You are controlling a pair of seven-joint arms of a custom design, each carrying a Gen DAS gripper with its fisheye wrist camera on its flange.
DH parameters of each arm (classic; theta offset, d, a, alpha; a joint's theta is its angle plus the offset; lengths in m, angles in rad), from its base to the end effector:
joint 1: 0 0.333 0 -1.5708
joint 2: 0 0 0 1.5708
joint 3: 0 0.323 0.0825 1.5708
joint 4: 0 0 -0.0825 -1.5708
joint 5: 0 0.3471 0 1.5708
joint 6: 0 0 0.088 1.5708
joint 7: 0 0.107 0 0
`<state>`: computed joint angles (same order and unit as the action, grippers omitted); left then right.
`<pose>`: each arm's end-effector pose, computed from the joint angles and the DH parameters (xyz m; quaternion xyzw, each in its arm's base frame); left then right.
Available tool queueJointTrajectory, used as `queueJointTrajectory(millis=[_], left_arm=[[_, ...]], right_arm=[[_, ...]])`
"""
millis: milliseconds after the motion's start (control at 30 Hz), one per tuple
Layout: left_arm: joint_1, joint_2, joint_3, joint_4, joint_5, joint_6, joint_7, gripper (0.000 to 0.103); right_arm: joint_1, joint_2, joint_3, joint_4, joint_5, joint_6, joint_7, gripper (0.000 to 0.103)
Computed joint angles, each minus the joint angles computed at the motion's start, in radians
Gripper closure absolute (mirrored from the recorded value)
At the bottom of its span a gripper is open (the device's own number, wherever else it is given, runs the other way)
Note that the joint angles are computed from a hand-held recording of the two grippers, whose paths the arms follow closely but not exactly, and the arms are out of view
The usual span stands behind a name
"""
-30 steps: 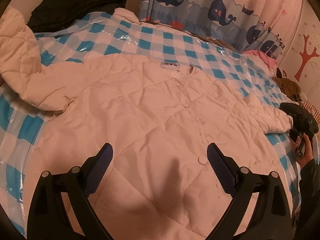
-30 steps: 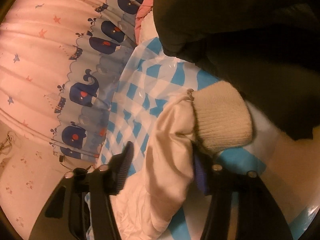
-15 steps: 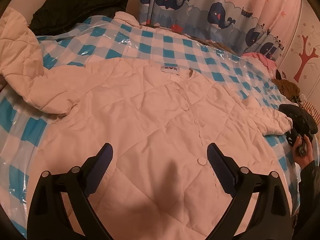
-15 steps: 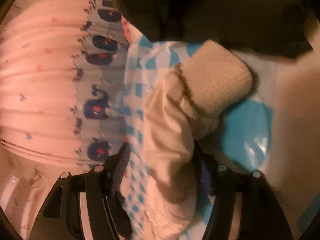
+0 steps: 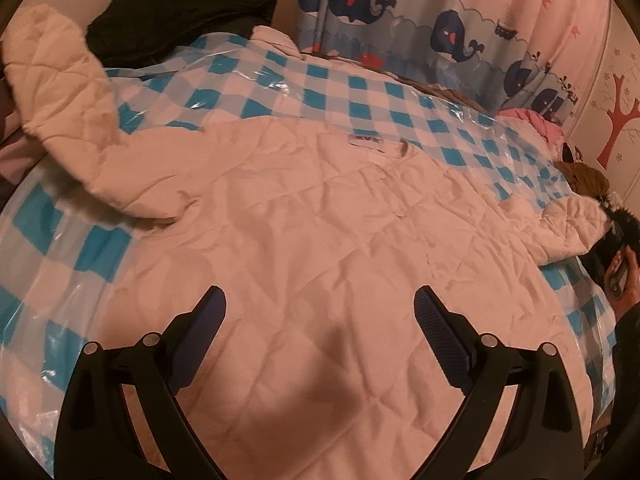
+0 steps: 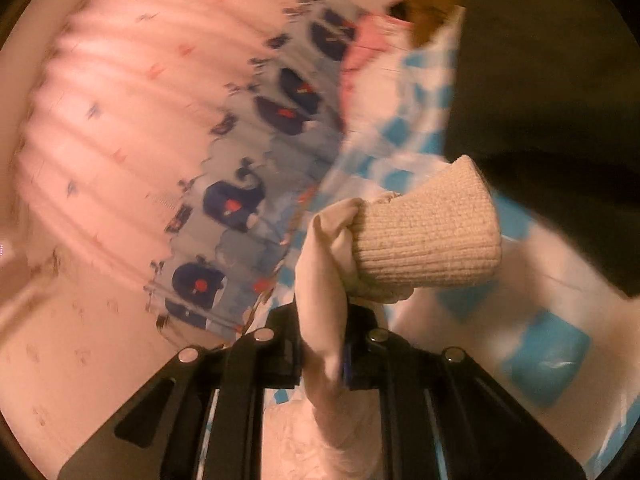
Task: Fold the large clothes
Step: 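Carry the sleeve with the right tool across the jacket front and release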
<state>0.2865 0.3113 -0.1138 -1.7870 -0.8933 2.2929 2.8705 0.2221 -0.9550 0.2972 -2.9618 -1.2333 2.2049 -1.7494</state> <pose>0.6224 0.0980 0.4327 -0.4460 0.8124 -0.3696 0.0670 0.2350 0.0932 0.4473 0.0871 0.8030 -0.3407 0.4812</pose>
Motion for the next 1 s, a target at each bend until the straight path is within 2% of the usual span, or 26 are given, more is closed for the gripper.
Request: queueJointTrajectory(millis=[167, 367, 633, 800, 1000], left_arm=[[0.02, -0.001, 0.004, 0.015, -0.014, -0.02, 0.021, 0.012], [0.023, -0.01, 0.011, 0.009, -0.01, 0.001, 0.052, 0.012], [0.039, -0.018, 0.021, 0.011, -0.007, -0.016, 0.082, 0.012], [0.053, -0.001, 0.027, 0.043, 0.003, -0.044, 0.066, 0.012], [0.07, 0.035, 0.03, 0.096, 0.026, -0.069, 0.023, 0.012]], right_arm=[[-0.057, 0.235, -0.043, 0.251, -0.124, 0.048, -0.175, 0.088], [-0.062, 0.519, -0.062, 0.525, -0.256, 0.093, -0.246, 0.088], [0.009, 0.848, -0.128, 0.865, -0.345, 0.166, -0.353, 0.088], [0.07, 1.018, -0.177, 1.038, -0.349, 0.22, -0.41, 0.088], [0.128, 1.265, -0.236, 1.294, -0.299, 0.336, -0.518, 0.088]])
